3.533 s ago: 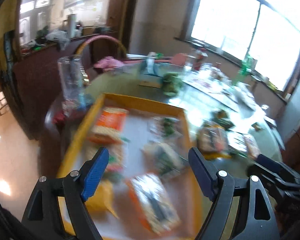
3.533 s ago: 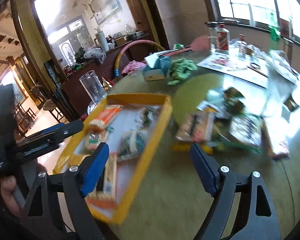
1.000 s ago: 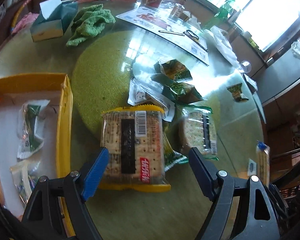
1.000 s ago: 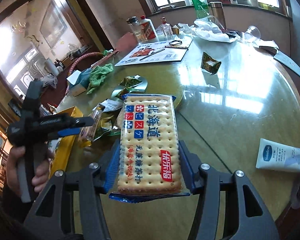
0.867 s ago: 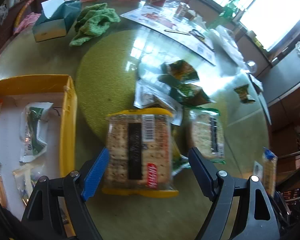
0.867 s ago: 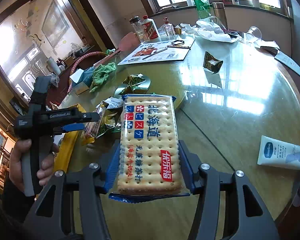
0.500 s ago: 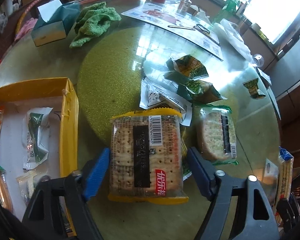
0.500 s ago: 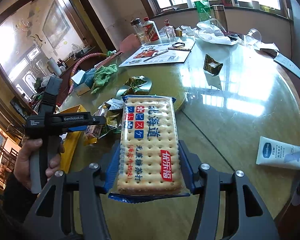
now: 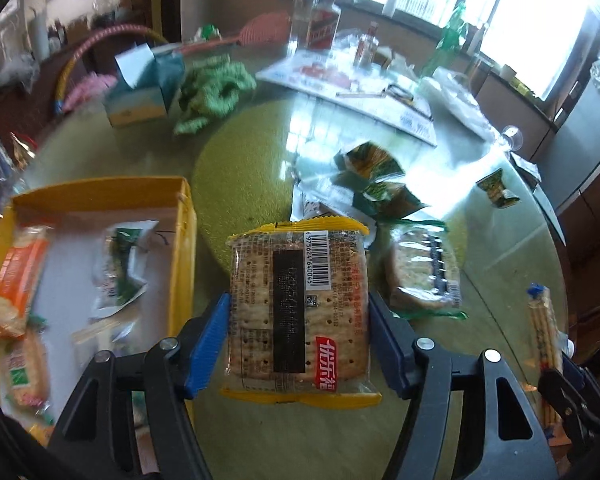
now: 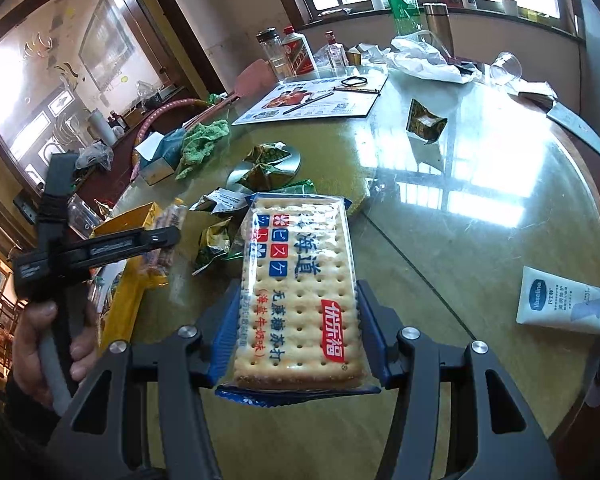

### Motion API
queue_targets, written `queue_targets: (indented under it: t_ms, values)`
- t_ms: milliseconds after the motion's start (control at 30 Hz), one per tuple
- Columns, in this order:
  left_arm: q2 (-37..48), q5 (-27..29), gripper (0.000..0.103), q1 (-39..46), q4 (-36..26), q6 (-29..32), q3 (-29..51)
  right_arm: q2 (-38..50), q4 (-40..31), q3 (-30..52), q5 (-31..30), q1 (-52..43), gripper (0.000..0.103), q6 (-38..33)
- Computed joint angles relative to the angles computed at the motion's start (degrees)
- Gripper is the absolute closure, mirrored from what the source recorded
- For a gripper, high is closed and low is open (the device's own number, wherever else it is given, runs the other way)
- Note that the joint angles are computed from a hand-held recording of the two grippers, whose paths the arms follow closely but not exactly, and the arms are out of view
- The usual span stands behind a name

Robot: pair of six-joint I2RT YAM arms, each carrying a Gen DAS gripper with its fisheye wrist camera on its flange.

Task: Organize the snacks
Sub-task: 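Carry both cracker packs over the tray and open both tools to drop them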

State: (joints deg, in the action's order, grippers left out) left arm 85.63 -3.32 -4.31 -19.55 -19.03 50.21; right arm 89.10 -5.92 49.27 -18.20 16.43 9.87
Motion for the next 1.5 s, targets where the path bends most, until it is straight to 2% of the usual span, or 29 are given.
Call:
queue_targets:
  t_ms: [167, 300, 400, 567, 700, 733, 933, 1033, 1200, 1333, 1500]
  values:
    - [-12.9, -4.9, 0.036, -4.5, -3.9, -2.8, -5.4, -4.7, -0.9, -1.9, 1.7, 2.2, 0.047, 0.2]
    - [-24.6, -8.9, 0.036, -7.9, -10.5, -5.8, -8.9, -9.6, -1.8, -3.8, 3.4, 6.3, 0.047, 0.9]
    - [-33.4, -9.2, 0.036, -7.6, -16.4, -6.2, -10.9, -12.2, -2.5, -4.1, 5.2, 10.5, 0.047, 1.7]
    - [-46.8, -4.7, 0.036, 0.4, -26.0, -3.2, -12.0, -13.9, -3.2, -3.5, 8.7, 18.7, 0.047, 3.6]
    - [-53.2, 3.7, 0.036, 15.1, -31.5, 4.5, -11.3, -13.1, -3.9, -1.5, 11.7, 25.6, 0.047, 5.0]
    - [-54.2, 7.7, 0.036, 21.6, -32.8, 8.3, -10.9, -12.6, -4.2, -0.9, 12.5, 27.1, 0.047, 5.4]
    - [-52.7, 25.3, 0.036, 50.9, -36.5, 26.6, -9.2, -7.2, -5.5, 5.0, 16.9, 35.2, 0.047, 7.7]
    - [-49.6, 29.6, 0.036, 59.1, -36.0, 31.8, -9.2, -3.9, -5.9, 8.1, 18.5, 38.1, 0.047, 8.3]
    - [-43.8, 30.5, 0.036, 61.9, -31.3, 33.8, -10.8, 3.4, -7.1, 14.9, 20.6, 40.9, 0.047, 8.9]
    - [-38.3, 30.0, 0.036, 59.7, -27.2, 32.7, -10.9, 9.5, -8.9, 21.0, 21.2, 41.0, 0.047, 9.5]
    - [-31.0, 26.4, 0.036, 54.3, -21.1, 30.0, -9.4, 16.8, -12.3, 29.5, 21.2, 40.0, 0.047, 9.1]
